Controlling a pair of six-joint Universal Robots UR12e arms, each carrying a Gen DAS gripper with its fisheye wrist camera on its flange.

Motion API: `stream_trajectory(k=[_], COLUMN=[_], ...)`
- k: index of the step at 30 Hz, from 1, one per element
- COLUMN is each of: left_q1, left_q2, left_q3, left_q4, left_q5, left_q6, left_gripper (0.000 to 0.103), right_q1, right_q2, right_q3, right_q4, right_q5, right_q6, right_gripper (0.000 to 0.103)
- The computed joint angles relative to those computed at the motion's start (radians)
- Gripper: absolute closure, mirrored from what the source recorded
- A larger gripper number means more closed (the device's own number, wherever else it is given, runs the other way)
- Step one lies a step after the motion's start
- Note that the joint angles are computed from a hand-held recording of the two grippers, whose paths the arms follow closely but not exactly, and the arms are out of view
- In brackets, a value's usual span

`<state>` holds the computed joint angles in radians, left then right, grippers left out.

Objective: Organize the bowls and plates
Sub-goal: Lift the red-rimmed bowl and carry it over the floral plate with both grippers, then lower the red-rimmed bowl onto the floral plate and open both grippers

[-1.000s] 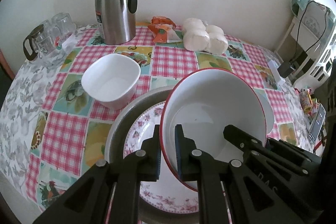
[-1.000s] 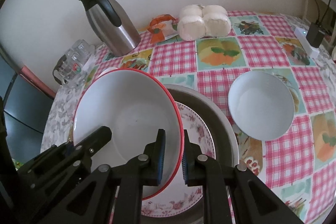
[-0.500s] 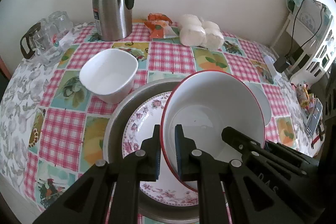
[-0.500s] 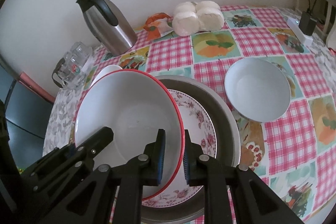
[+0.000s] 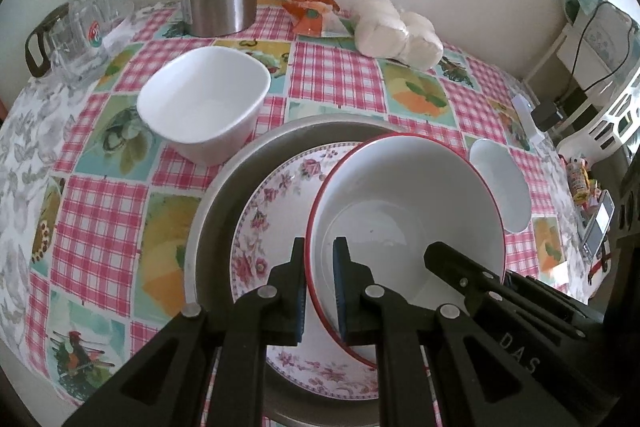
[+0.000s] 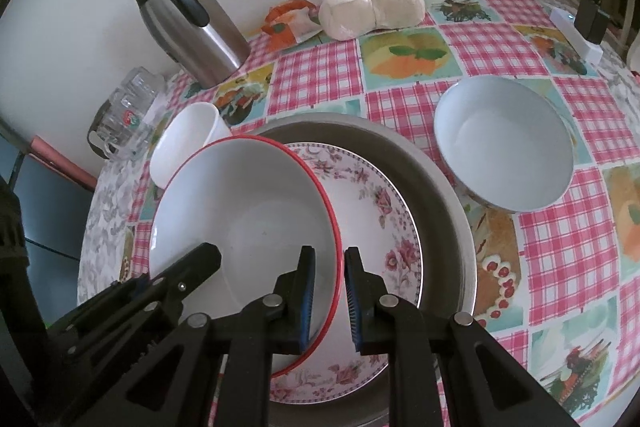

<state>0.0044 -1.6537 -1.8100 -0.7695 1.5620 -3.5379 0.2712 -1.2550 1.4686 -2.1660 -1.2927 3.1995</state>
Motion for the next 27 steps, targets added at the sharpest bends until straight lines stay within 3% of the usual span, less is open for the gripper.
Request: stream_trajectory(k=[27], left_q1=[0.015], left_q2=[-0.012], left_q3=[0.004], left_q4=[-0.011], left_q5=[-0.012], left_q6=[-0.019], left_gripper=[0.092], right_q1=[0.008], right_q2=[0.026], right_q3=[-0.022], right_q4=[0.029], right_q5=[-0.002], right_q6=[0.002], right_gripper=[0.084])
